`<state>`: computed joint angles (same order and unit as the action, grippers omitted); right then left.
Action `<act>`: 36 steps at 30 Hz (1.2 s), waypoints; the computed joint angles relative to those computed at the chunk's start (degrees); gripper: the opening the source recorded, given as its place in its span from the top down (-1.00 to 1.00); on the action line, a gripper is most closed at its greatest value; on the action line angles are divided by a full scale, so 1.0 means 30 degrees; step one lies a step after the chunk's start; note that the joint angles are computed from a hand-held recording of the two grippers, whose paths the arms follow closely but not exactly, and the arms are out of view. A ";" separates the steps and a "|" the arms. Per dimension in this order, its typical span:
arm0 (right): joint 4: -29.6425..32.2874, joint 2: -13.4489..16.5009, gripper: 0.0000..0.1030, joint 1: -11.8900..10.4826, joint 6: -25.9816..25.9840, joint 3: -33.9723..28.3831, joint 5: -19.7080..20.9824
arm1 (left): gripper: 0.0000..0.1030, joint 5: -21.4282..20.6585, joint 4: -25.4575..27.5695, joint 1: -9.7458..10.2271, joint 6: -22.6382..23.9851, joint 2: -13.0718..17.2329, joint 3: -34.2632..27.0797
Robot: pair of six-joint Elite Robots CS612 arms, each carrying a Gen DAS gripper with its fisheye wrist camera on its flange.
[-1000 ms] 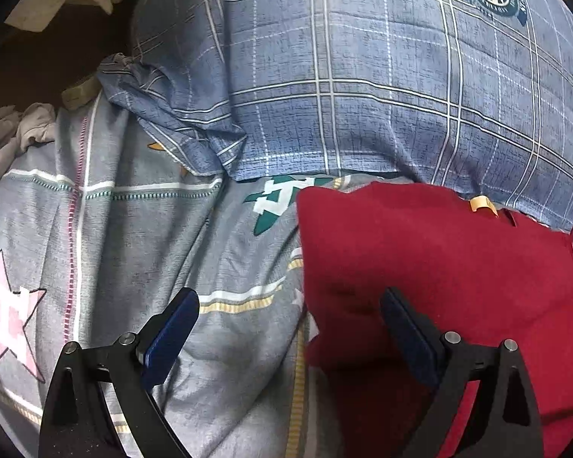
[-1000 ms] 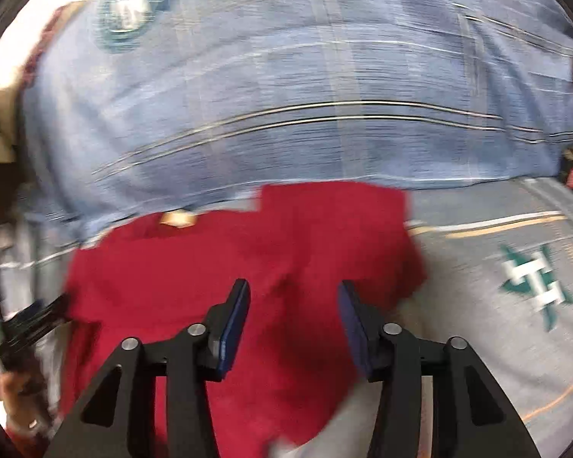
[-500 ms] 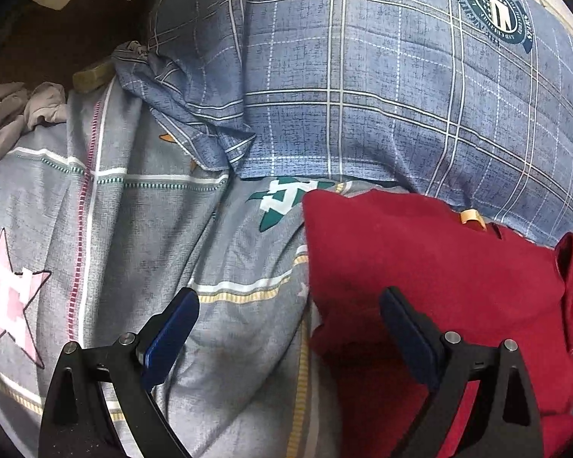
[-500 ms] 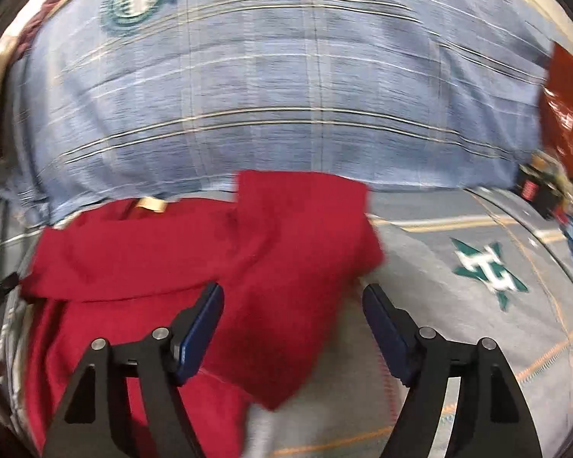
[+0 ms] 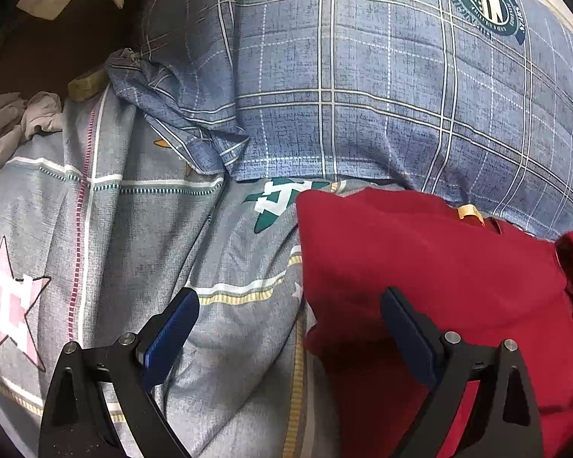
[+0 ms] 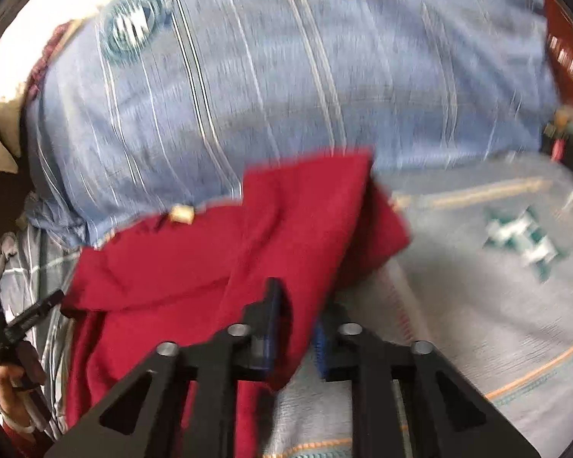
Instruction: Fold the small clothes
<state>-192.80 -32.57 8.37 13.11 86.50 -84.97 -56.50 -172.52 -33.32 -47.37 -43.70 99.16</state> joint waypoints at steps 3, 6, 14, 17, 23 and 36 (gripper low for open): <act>-0.1463 -0.0829 0.92 -0.0106 -0.1123 0.0737 -0.0901 | -0.86 -0.0052 -0.0076 -0.0019 -0.0036 -0.0037 0.0073; -0.1452 -0.1141 0.92 -0.0157 -0.1489 0.0885 -0.1109 | -0.86 0.0086 -0.0178 -0.0087 -0.0043 -0.0085 0.0171; -0.1229 -0.1197 0.92 -0.0161 -0.0696 0.1751 -0.1188 | -0.86 0.0798 -0.0801 -0.0413 0.0432 -0.0240 0.0546; -0.0932 -0.1130 0.92 -0.0294 0.0052 0.2144 -0.1408 | -0.86 0.0894 -0.1032 -0.0535 0.0644 -0.0300 0.0694; -0.0152 -0.1239 0.91 -0.0728 0.1253 0.3003 -0.2917 | -0.86 0.0961 -0.1394 -0.0695 0.0744 -0.0417 0.0927; -0.1695 -0.1226 -0.15 -0.0115 -0.0848 0.2791 0.0945 | -0.86 0.0649 -0.0716 -0.0535 0.0853 -0.0153 0.0396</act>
